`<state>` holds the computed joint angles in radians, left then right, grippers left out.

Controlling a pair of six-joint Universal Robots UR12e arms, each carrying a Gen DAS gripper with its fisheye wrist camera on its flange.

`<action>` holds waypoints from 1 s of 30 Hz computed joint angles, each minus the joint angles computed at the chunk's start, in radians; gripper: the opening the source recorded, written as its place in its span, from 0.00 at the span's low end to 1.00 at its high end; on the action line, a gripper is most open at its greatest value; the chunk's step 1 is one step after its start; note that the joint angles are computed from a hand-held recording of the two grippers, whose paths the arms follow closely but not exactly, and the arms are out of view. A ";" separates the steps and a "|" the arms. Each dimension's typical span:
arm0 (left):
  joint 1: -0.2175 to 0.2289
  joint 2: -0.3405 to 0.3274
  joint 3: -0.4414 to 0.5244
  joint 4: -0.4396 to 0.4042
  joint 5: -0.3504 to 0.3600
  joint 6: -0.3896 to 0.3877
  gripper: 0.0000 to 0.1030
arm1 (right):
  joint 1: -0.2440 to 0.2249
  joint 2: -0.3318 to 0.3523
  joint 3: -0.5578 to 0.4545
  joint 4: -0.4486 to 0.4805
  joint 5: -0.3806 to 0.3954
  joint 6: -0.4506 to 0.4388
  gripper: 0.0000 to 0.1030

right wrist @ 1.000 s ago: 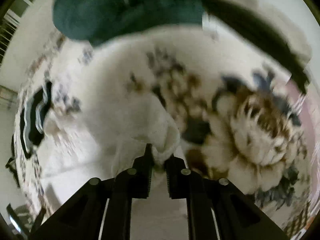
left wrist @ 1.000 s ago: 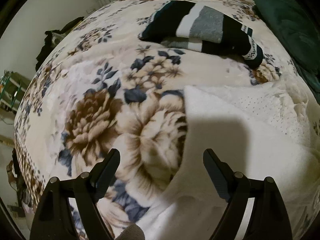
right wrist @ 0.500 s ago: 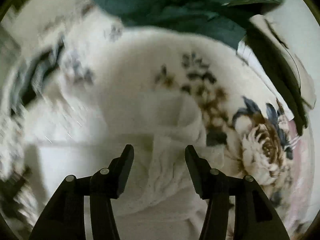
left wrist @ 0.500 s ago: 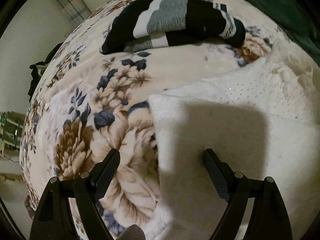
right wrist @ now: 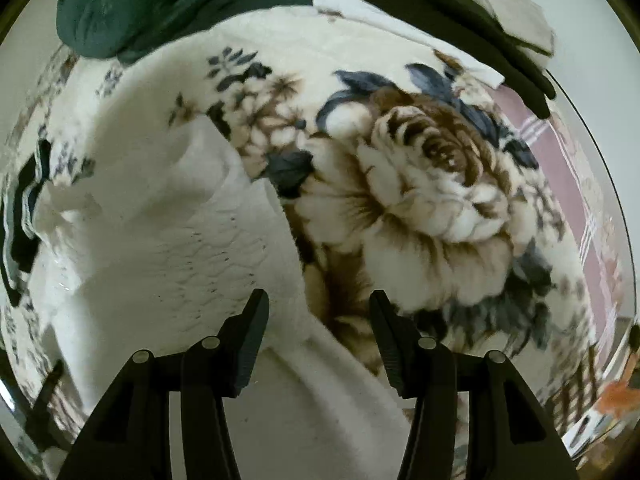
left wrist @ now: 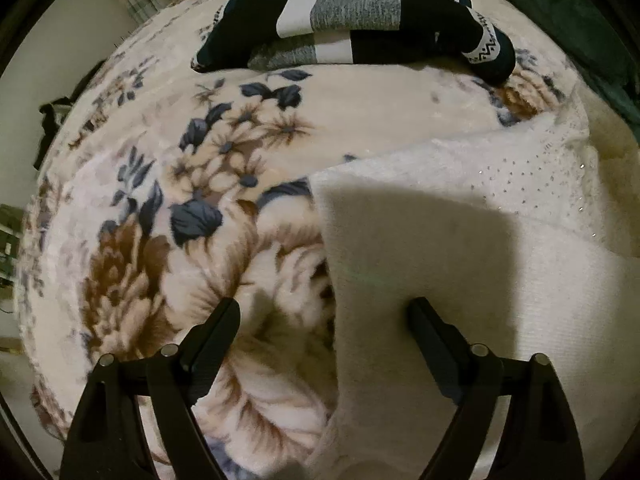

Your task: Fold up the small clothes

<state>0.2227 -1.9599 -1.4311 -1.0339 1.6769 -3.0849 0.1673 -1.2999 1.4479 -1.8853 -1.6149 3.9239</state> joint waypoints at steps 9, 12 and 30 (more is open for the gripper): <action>0.053 0.010 -0.003 -0.002 -0.202 0.009 0.06 | 0.011 0.023 0.018 -0.139 0.026 0.101 0.15; 0.068 0.009 -0.002 -0.011 -0.209 0.001 0.06 | 0.018 0.046 -0.019 -0.115 -0.021 0.136 0.07; -0.002 0.117 -0.020 -0.033 -0.155 0.018 0.86 | -0.018 -0.043 -0.007 0.050 0.144 -0.125 0.65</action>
